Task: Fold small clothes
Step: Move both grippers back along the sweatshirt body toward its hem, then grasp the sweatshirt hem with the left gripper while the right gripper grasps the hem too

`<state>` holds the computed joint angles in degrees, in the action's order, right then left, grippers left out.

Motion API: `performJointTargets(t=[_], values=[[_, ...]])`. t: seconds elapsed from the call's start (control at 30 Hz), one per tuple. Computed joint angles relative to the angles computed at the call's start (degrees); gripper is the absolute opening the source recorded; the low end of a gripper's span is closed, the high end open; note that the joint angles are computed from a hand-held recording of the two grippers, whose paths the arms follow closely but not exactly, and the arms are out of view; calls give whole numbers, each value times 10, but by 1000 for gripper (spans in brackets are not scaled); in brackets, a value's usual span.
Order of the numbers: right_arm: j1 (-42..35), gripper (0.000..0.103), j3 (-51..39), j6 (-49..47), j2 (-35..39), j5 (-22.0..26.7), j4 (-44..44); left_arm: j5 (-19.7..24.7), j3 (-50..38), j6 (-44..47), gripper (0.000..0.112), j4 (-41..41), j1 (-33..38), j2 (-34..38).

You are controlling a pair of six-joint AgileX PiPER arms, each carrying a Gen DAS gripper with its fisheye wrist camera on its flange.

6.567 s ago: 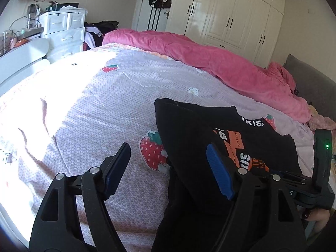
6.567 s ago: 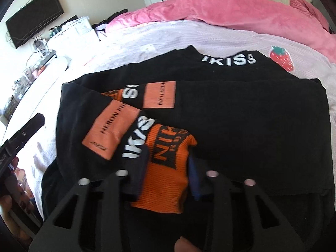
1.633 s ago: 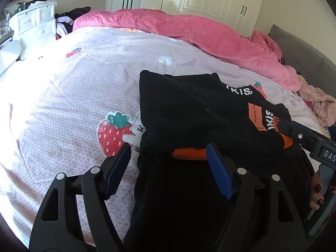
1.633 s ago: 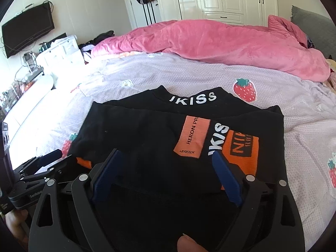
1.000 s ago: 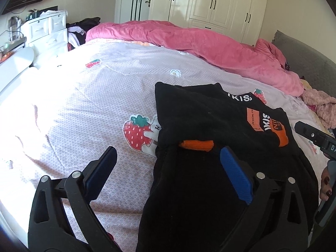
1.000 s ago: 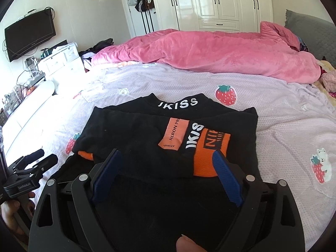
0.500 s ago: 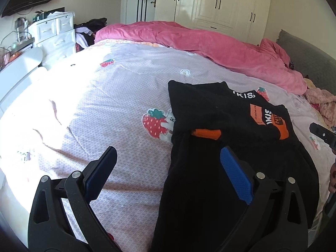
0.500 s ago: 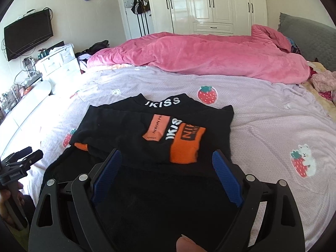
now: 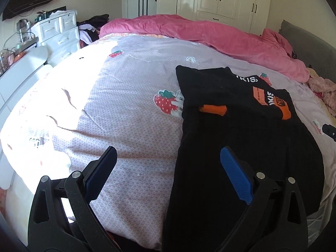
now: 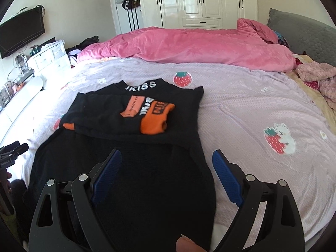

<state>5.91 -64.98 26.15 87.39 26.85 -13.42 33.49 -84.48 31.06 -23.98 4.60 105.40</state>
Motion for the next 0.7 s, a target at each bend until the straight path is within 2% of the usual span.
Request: performJointTargets(t=[0.13, 0.37, 0.7], values=[[-2, 87, 37, -5, -24, 6, 2, 1, 26, 1, 92, 9, -1, -12], [29, 87, 97, 50, -55, 24, -67, -2, 59, -6, 92, 36, -3, -28], [46, 87, 182, 109, -84, 39, -89, 14, 63, -23, 91, 46, 10, -7]])
